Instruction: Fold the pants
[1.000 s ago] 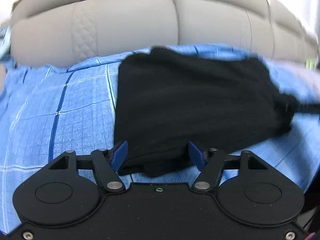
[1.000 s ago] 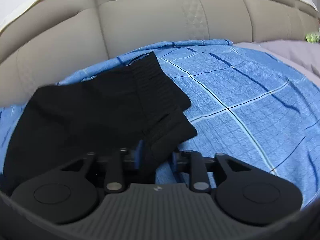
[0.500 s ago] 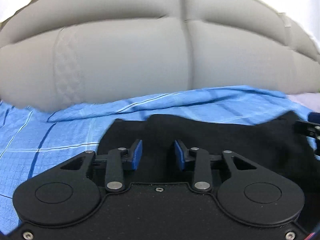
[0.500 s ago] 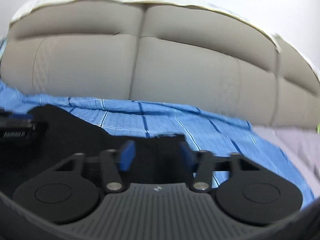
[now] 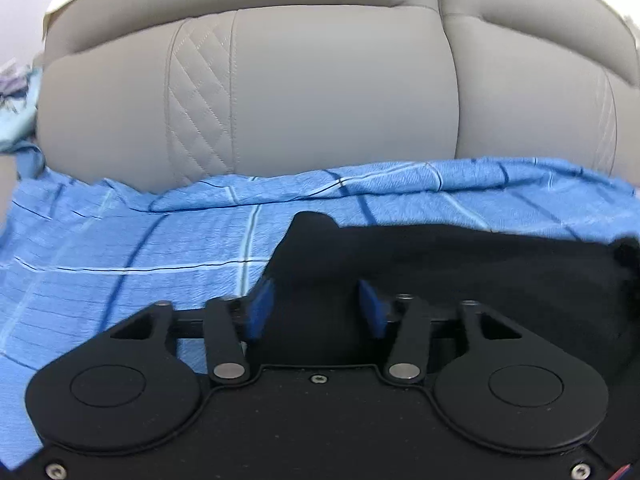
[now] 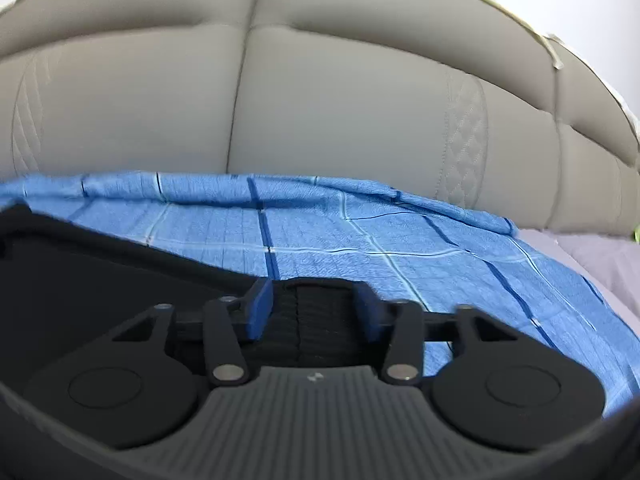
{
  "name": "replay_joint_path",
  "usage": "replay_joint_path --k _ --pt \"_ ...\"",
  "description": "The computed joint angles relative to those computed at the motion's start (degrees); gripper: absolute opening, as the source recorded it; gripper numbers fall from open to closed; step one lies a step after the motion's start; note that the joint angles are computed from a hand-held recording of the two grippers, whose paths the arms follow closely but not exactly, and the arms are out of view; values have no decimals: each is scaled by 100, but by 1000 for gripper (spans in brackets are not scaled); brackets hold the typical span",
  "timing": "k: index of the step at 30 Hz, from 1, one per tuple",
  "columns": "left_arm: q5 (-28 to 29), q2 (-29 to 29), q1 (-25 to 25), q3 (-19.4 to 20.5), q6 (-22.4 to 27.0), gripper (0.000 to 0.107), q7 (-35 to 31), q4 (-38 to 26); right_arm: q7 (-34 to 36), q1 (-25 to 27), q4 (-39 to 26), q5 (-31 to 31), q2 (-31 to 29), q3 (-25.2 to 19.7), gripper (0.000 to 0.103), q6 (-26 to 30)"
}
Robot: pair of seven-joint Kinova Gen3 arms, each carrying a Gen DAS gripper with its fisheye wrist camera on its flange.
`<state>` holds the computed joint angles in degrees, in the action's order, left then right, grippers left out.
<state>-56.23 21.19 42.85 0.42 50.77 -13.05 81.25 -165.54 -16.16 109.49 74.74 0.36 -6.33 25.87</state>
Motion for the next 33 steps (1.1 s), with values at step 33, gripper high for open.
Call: replay_joint_path --k 33 --pt "55 -996 938 1454 1380 103 1379 1452 2323 1212 2097 -3906 -2709 -2084 103 -110"
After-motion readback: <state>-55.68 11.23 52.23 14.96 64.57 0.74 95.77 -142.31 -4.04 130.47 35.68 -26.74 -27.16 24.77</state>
